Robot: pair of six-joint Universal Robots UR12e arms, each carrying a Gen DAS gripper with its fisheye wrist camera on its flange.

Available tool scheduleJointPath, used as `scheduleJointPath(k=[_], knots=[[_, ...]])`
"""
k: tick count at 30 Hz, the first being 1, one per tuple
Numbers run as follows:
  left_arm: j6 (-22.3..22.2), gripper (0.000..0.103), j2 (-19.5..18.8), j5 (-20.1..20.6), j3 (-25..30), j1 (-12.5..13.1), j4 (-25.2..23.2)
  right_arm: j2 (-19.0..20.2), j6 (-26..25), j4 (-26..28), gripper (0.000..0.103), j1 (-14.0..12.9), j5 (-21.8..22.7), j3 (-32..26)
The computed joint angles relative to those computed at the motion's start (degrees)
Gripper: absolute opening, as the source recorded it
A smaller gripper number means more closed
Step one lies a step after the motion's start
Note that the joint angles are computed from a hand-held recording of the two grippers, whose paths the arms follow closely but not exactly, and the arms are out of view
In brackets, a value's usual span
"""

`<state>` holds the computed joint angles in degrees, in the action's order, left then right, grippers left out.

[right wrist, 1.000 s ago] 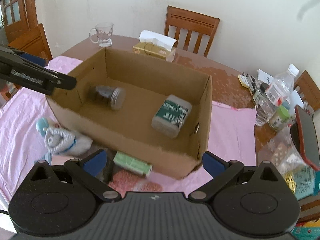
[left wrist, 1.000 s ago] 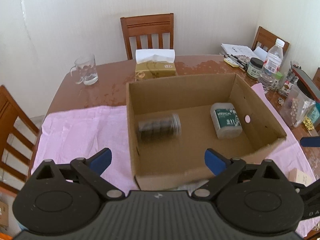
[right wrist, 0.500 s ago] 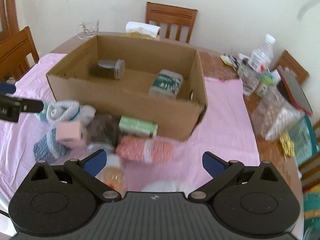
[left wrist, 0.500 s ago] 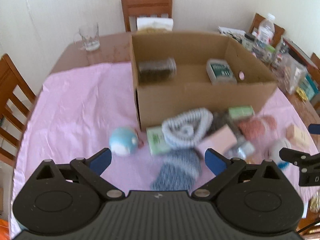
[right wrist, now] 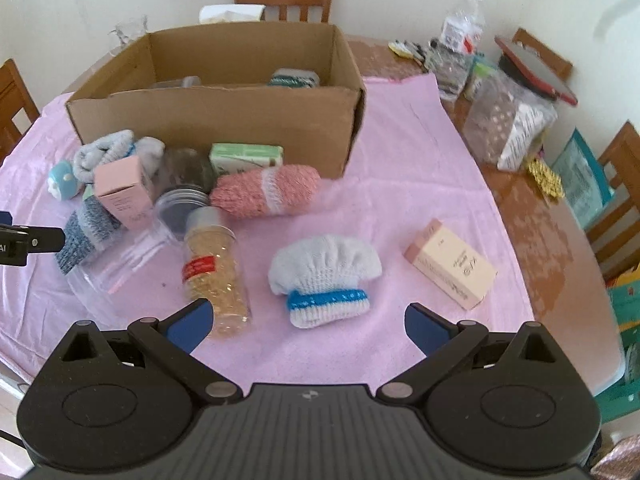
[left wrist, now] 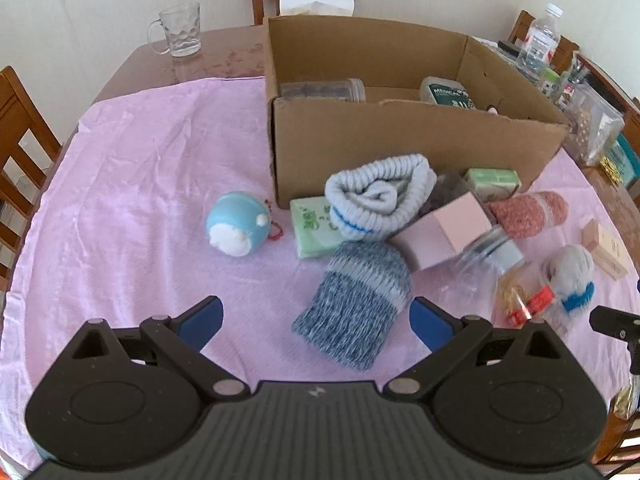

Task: Organize objects
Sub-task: 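Grasp the grey-blue knit sock with the left tool while the right tool grasps the white knit cap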

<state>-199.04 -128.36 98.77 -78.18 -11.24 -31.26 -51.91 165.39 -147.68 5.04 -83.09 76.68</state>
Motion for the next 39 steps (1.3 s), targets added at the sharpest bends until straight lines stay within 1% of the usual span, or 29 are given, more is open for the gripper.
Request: scheduleJointPath(k=[7,12,17,20,23,29,32,37,39], knots=[[-2.61,0.099,-3.04,0.77,4.63,-0.32,-2.87,2.03,-0.9,2.18,0.103,-0.84,1.42,-3.55],[-4.11,0.099,-4.36,1.44,6.22,-0.42,-5.58,3.5,-1.47,4.45,0.103,-1.19,2.33,-6.07],[-6.13,0.1,-3.86,-1.06,4.61,0.1,-5.03,4.53,-2.25,6.58,0.103,-1.19,2.38,-7.72],[-4.65,0.1,-3.41,-0.37,4.1,-0.09,-6.69,4.94,-2.82,7.57,0.103,-1.17,2.65,-8.4],[-4.22,0.1,-2.48,0.68,2.74,-0.16,-7.72,5.18,-3.57,8.12,0.103,-1.12,2.53,-8.76],[-6.06,0.1,-0.02,2.8,-1.38,0.32,-8.37,5.53,-4.43,9.23,0.103,-1.13,2.33,-9.17],[-7.18,0.101,0.7,3.17,-2.7,0.51,-8.24,5.53,-5.3,9.44,0.103,-1.15,1.85,-8.99],[-7.16,0.1,0.88,2.58,-3.05,0.3,-7.45,5.47,-6.6,10.04,0.103,-1.32,1.6,-8.58],[-6.78,0.1,-0.02,2.51,-1.44,0.08,-7.77,5.48,-7.2,10.73,0.103,-1.47,1.85,-8.56]])
